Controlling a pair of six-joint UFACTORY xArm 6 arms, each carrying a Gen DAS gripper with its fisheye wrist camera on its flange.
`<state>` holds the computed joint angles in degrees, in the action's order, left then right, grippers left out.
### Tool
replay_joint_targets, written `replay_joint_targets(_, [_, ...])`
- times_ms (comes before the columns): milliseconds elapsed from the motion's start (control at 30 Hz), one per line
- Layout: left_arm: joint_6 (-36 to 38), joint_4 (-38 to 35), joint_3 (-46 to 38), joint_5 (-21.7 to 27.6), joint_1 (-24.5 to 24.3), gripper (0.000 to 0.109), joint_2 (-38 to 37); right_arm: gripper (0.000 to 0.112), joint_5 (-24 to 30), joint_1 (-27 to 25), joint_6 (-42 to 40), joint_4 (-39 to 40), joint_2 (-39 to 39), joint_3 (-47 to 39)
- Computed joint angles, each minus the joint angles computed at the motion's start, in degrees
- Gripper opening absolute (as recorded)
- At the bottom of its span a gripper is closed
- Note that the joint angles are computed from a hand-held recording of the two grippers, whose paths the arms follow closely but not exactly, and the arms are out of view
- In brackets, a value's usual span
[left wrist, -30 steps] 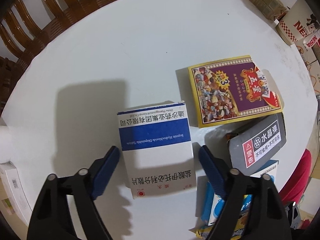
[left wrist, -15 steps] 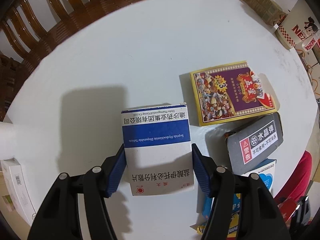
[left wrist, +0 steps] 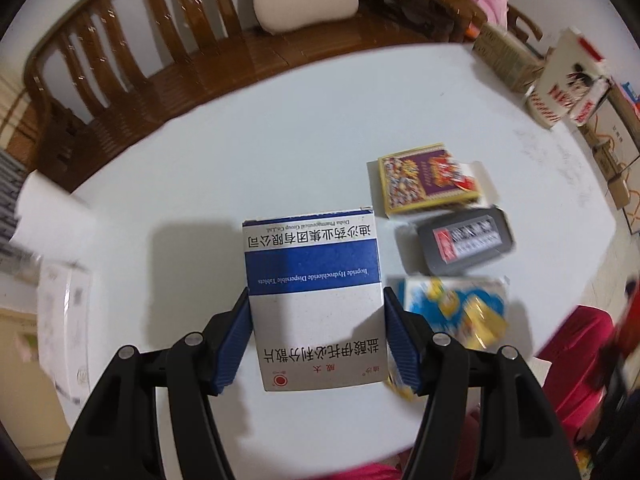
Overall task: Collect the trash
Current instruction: 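Lift the medicine box and red cigarette pack off the table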
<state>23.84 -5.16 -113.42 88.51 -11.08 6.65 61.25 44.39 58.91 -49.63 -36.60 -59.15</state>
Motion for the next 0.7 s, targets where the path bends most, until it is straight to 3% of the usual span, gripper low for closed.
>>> replay_joint_targets(167, [-0.3,0.8,11.7,-3.8,0.5,0.061,-12.3,0.055,1.2,0.6,-3.8,1.0,-2.3,-2.3])
replay_joint_targets(433, [-2.7,0.2,27.2,-5.2,0.5,0.061,-30.0,0.055,5.2,7.9,-5.9,1.8,-5.9,-3.6])
replay_joint_targets(700, [-5.9,-1.7,37.0,-6.0,-1.3,0.061,-41.2,0.055,14.7,19.2,-2.1,-1.0,-9.1,-3.2])
